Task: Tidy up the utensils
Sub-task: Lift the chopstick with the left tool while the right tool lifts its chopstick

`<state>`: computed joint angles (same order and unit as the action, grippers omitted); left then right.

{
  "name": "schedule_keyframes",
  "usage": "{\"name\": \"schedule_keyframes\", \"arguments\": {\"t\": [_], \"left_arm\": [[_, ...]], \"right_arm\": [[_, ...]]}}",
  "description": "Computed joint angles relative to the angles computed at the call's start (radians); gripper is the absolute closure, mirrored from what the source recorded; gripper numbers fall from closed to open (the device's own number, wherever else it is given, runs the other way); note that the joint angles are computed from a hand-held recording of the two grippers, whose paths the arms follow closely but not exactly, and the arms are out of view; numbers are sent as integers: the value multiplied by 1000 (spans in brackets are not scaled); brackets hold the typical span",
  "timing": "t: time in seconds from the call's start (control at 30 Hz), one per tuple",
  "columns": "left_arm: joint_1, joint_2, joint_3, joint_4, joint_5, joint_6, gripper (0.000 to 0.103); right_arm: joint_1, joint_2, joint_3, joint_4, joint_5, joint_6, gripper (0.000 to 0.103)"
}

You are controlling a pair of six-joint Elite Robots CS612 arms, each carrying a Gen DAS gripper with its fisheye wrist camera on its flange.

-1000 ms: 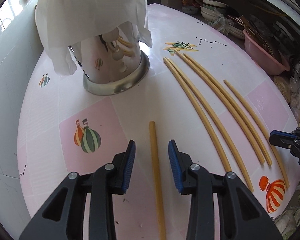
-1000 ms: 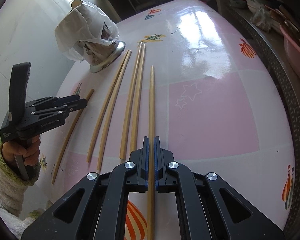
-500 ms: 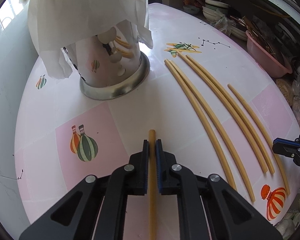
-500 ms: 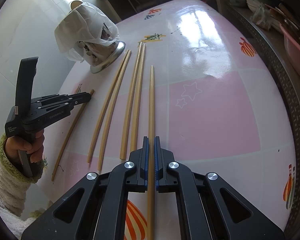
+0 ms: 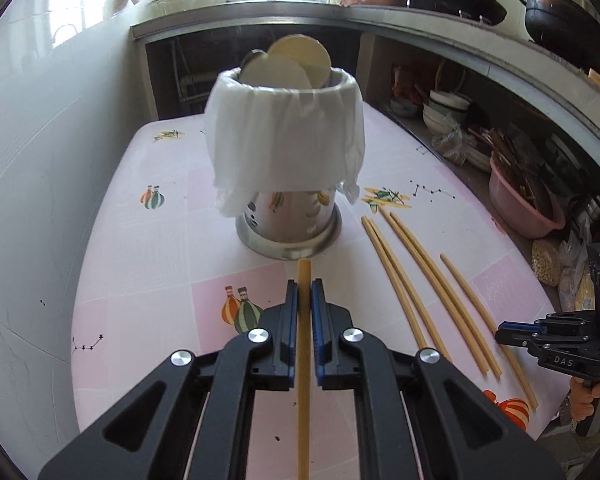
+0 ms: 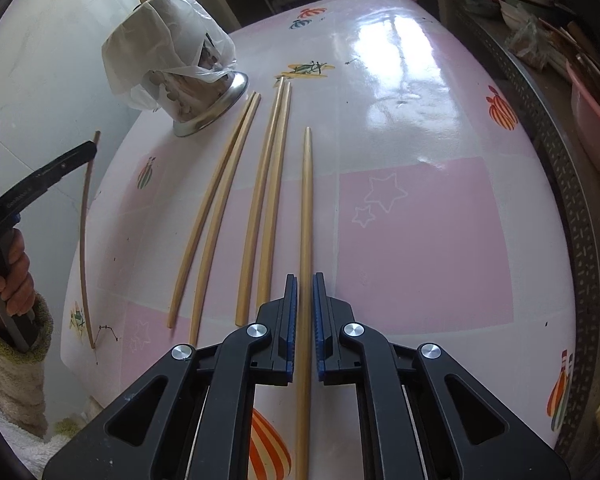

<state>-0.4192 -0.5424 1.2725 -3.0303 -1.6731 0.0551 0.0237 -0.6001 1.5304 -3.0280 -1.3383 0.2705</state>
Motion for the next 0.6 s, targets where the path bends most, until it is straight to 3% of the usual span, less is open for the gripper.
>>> {"name": "schedule_keyframes", "arguments": {"t": [0.23, 0.6], "left_arm": [[21, -21, 35, -104, -20, -40, 97], [41, -34, 66, -186, -27, -88, 97]], "right_arm": [[7, 14, -69, 57, -56, -50, 88], [38, 68, -208, 195, -195, -161, 88]]}}
